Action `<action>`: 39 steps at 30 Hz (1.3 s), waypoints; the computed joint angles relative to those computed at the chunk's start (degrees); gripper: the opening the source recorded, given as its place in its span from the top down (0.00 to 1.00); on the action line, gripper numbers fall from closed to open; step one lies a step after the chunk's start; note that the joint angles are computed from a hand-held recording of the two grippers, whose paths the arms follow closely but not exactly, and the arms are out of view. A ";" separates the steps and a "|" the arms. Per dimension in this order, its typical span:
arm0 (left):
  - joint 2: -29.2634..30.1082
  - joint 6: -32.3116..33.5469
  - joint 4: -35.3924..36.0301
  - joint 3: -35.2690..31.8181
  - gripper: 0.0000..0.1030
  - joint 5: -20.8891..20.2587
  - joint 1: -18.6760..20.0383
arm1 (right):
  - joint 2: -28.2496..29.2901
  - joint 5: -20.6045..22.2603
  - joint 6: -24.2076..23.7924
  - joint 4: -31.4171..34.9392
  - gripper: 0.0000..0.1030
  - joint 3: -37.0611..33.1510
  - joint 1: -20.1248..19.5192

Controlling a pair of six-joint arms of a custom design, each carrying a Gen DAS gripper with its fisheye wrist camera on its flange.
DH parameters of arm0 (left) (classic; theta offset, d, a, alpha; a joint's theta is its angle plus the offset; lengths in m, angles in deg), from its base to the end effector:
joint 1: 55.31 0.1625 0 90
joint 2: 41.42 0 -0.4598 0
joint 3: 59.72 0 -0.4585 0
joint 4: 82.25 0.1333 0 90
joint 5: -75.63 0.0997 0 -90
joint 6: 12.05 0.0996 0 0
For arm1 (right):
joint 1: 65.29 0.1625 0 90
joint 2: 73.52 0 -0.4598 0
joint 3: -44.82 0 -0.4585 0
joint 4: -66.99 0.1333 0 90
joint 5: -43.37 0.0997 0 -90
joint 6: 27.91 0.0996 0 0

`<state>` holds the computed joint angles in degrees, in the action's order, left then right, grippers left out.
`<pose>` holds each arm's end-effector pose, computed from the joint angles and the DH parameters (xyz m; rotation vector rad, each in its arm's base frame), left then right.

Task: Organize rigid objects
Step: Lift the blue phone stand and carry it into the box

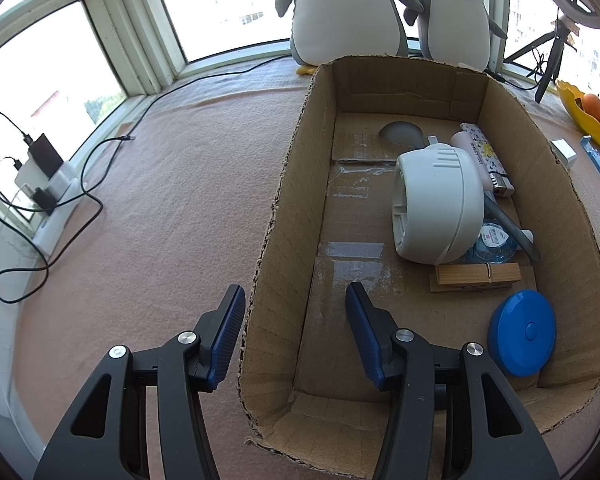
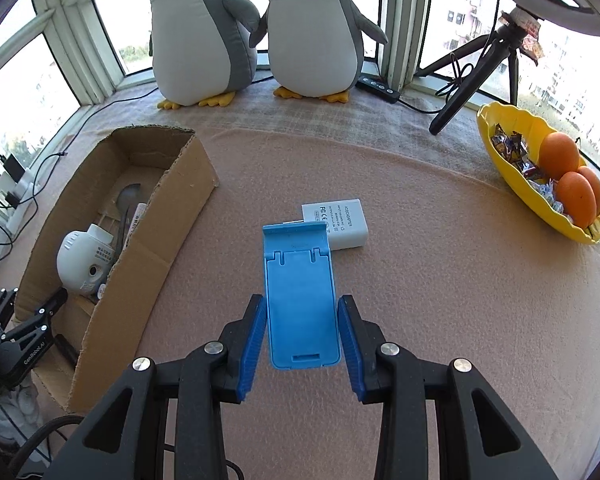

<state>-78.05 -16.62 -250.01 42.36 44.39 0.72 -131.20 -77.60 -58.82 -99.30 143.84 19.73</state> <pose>-0.1920 -0.6760 -0.0094 0.4217 2.1245 -0.6218 0.0192 -0.7251 0.2353 0.3348 -2.3883 0.5145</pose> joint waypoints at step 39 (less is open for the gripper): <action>-0.15 -0.20 -1.59 0.40 0.49 -0.96 0.30 | 12.23 2.99 11.10 8.19 0.68 -11.45 6.63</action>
